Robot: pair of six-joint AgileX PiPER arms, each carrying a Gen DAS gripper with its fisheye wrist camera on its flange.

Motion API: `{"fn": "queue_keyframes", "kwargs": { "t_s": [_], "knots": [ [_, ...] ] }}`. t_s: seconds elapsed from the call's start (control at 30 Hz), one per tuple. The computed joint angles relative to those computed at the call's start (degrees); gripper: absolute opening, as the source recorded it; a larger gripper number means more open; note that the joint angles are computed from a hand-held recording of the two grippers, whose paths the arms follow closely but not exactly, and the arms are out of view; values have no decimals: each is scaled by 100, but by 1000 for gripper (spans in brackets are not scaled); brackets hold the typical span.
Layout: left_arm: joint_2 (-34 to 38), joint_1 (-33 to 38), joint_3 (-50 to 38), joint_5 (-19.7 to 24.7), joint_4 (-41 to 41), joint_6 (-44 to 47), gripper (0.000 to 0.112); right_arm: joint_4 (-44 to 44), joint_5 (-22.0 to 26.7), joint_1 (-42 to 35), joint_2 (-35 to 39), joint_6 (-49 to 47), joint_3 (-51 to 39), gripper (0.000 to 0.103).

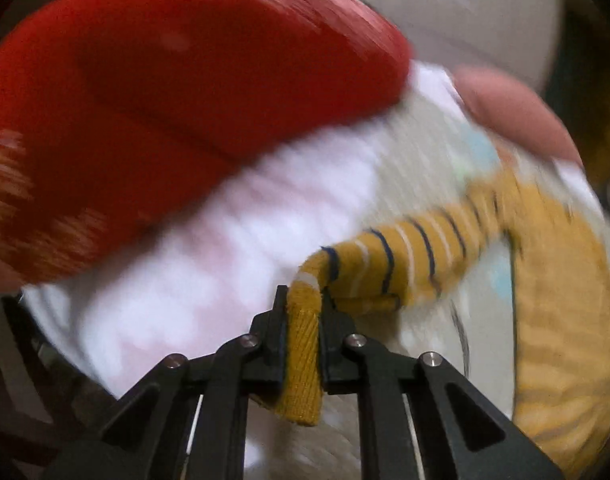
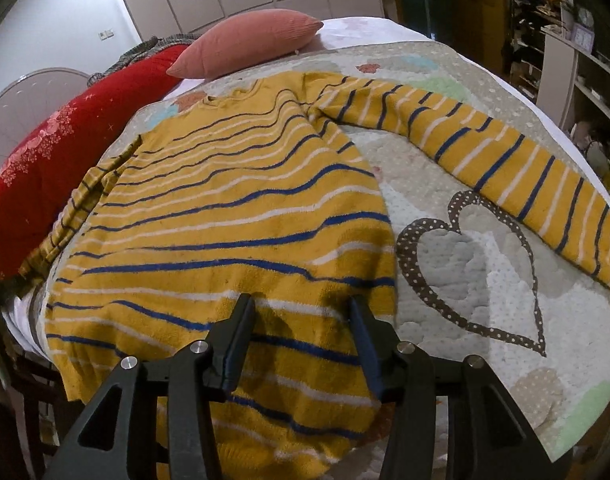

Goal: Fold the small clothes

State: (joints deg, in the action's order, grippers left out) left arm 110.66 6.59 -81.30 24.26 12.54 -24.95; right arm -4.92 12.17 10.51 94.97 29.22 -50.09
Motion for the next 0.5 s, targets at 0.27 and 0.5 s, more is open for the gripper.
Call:
{"fn": "queue_keyframes", "kwargs": {
  "t_s": [0.27, 0.5],
  "knots": [
    [-734, 807, 333, -342, -476, -265, 58, -603, 3, 222, -16, 637, -46, 56],
    [-1493, 980, 1576, -780, -2021, 1277, 78, -847, 365, 547, 1, 620, -517, 59]
  ]
}}
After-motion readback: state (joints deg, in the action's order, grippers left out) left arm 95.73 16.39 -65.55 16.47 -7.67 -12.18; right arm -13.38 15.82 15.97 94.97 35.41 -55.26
